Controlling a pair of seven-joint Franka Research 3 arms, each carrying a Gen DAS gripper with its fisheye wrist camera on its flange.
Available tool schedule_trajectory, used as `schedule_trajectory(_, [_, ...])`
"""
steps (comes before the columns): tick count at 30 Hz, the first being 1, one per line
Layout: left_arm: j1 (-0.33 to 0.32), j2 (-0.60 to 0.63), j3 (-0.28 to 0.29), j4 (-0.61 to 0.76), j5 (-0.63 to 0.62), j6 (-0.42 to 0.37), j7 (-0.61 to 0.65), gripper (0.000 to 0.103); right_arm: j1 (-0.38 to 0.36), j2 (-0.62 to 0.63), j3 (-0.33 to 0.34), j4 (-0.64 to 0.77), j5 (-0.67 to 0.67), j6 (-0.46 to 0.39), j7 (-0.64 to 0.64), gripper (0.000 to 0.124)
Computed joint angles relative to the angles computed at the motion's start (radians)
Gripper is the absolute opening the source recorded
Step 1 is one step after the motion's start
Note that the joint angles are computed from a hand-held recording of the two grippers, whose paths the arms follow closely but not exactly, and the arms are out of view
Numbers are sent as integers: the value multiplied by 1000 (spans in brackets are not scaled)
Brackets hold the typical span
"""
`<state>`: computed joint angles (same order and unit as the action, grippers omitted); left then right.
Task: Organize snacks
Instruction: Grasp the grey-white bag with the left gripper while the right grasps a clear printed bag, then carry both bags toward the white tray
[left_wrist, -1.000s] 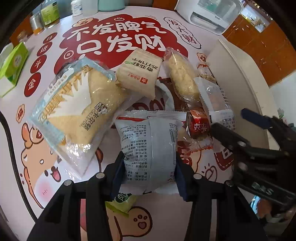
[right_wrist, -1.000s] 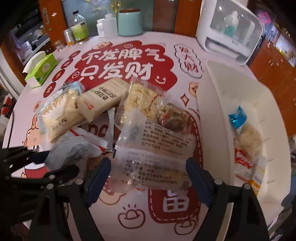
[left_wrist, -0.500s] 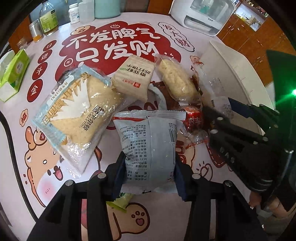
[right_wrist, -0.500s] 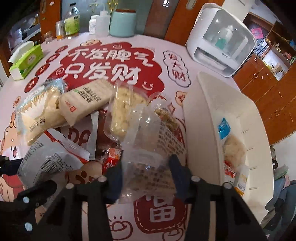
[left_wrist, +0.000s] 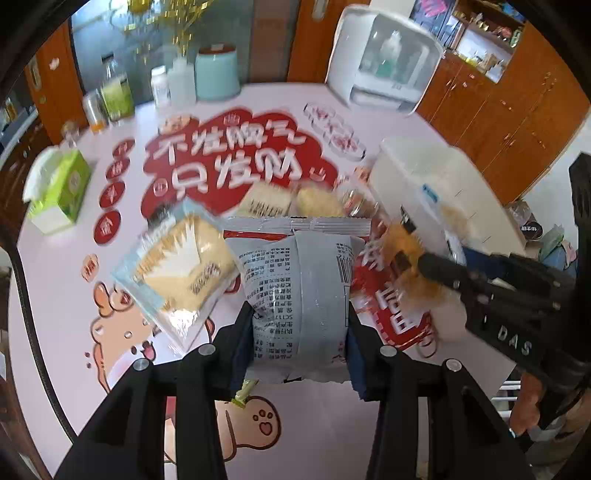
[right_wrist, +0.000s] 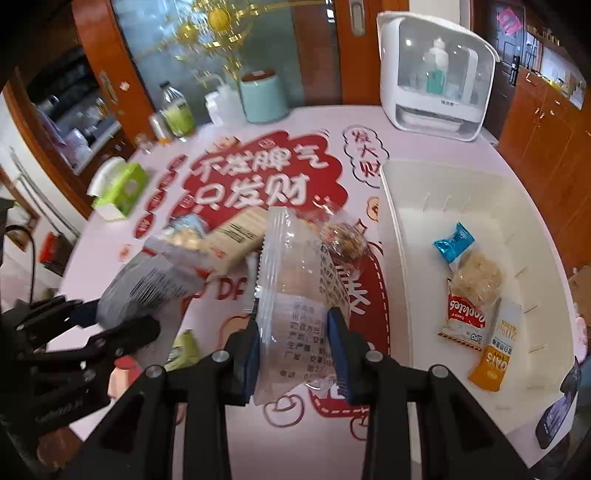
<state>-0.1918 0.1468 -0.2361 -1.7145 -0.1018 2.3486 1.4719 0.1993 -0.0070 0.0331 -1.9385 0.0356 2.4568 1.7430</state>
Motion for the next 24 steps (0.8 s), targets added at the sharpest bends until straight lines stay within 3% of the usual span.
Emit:
schedule_trajectory(11, [-52, -75, -14, 28, 65, 25, -66, 43, -27, -182, -10, -126, 110, 97, -116, 34])
schedule_trajectory(17, [-91, -55, -32, 108, 104, 14, -72, 43, -74, -266, -13, -189, 117, 144, -112, 34])
schedule_trajectory(24, [-176, 122, -50, 387, 225, -44, -83, 43, -198, -311, 35, -216, -74, 184, 33, 34])
